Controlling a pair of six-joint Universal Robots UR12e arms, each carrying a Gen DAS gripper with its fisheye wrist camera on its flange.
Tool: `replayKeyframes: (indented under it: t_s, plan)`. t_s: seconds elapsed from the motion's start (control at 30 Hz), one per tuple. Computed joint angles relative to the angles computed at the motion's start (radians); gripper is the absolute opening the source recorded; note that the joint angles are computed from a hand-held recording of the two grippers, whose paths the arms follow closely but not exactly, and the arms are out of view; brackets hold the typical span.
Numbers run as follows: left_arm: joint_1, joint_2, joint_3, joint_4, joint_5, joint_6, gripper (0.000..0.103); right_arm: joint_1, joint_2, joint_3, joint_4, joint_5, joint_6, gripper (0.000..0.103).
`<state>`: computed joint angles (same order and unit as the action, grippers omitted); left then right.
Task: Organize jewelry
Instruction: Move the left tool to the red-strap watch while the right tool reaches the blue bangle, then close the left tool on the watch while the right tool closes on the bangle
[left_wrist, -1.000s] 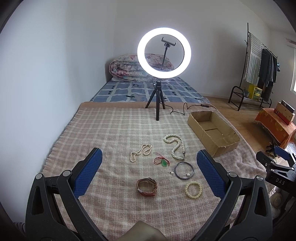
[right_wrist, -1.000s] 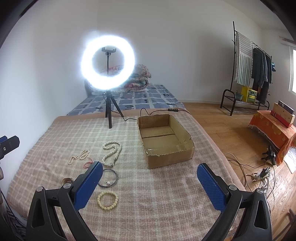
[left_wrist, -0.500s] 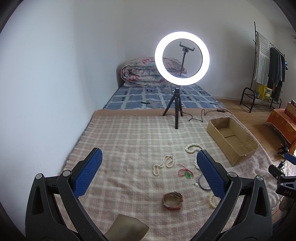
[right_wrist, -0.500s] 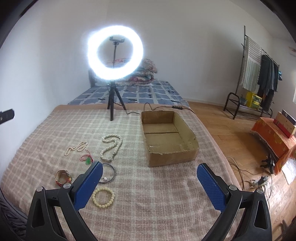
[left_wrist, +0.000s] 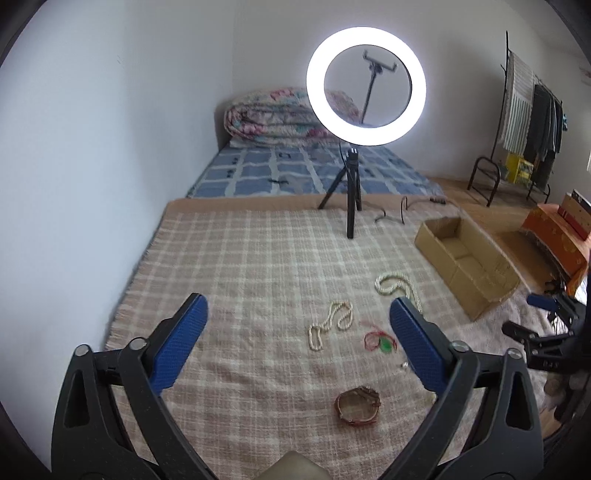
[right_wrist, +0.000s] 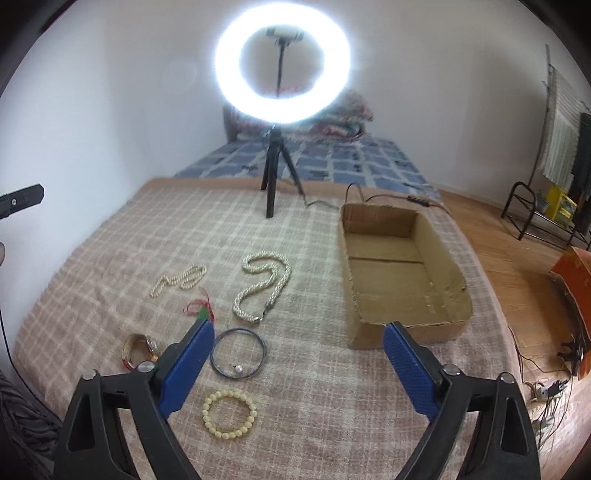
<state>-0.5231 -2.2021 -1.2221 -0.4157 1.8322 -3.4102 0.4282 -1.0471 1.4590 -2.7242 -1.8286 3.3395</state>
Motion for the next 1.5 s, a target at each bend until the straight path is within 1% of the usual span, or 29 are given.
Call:
replayKeyframes:
  t_s: [0.07,0.1,0.13,0.2,0.23,0.27,0.3,0.33,0.4,0.47,0.57,0.63,0.73,0.8,0.83,0.87,0.9,1.03,1.13,1.3,1.5]
  plan:
    - [0.001,-0.009,0.005,-0.037,-0.029,0.004,0.094,-0.007,0.015,-0.021,0.043,0.036,-0.023,0.082]
    - [0.006,-0.013,0.007,-0.062,-0.064,-0.003,0.09,-0.011,0.023,-0.032,0.071,0.053,-0.032,0.08]
    - [0.012,-0.016,0.011,-0.092,-0.102,-0.016,0.082,-0.015,0.03,-0.043,0.097,0.067,-0.04,0.076]
    - [0.023,-0.026,0.022,-0.161,-0.185,-0.044,0.073,-0.021,0.048,-0.065,0.143,0.093,-0.061,0.068]
    - [0.027,-0.031,0.024,-0.184,-0.215,-0.052,0.071,-0.024,0.055,-0.074,0.16,0.104,-0.065,0.061]
    - [0.03,-0.036,0.029,-0.213,-0.243,-0.055,0.066,-0.028,0.061,-0.081,0.175,0.118,-0.068,0.055]
    - [0.033,-0.043,0.036,-0.246,-0.269,-0.052,0.059,-0.033,0.07,-0.091,0.193,0.14,-0.071,0.052]
    - [0.035,-0.048,0.042,-0.27,-0.288,-0.047,0.056,-0.036,0.077,-0.098,0.207,0.154,-0.072,0.047]
    - [0.036,-0.057,0.045,-0.3,-0.308,-0.047,0.056,-0.043,0.092,-0.113,0.237,0.186,-0.069,0.045]
    - [0.038,-0.059,0.045,-0.325,-0.316,-0.051,0.056,-0.047,0.104,-0.125,0.258,0.209,-0.067,0.039]
    - [0.043,-0.063,0.04,-0.343,-0.324,-0.054,0.055,-0.055,0.119,-0.138,0.287,0.242,-0.06,0.039]
    - [0.047,-0.065,0.036,-0.358,-0.343,-0.059,0.051,-0.06,0.126,-0.143,0.3,0.266,-0.051,0.039]
    - [0.054,-0.07,0.034,-0.374,-0.373,-0.07,0.051,-0.065,0.137,-0.154,0.316,0.29,-0.039,0.037]
    - [0.057,-0.074,0.034,-0.386,-0.391,-0.077,0.05,-0.067,0.145,-0.162,0.324,0.295,-0.035,0.036]
    - [0.059,-0.078,0.037,-0.396,-0.404,-0.081,0.045,-0.067,0.146,-0.164,0.329,0.299,-0.034,0.035]
    - [0.062,-0.082,0.042,-0.411,-0.425,-0.085,0.043,-0.067,0.15,-0.167,0.336,0.301,-0.033,0.034]
    - [0.064,-0.086,0.047,-0.421,-0.439,-0.091,0.042,-0.067,0.152,-0.17,0.34,0.303,-0.033,0.034]
    - [0.065,-0.097,0.061,-0.444,-0.453,-0.102,0.042,-0.065,0.161,-0.183,0.351,0.299,-0.039,0.034]
    - [0.069,-0.108,0.073,-0.463,-0.484,-0.116,0.042,-0.066,0.16,-0.183,0.355,0.299,-0.037,0.034]
    - [0.063,-0.125,0.095,-0.488,-0.472,-0.11,0.042,-0.065,0.165,-0.189,0.356,0.295,-0.038,0.034]
    - [0.057,-0.139,0.118,-0.508,-0.449,-0.104,0.042,-0.051,0.177,-0.209,0.377,0.248,-0.068,0.032]
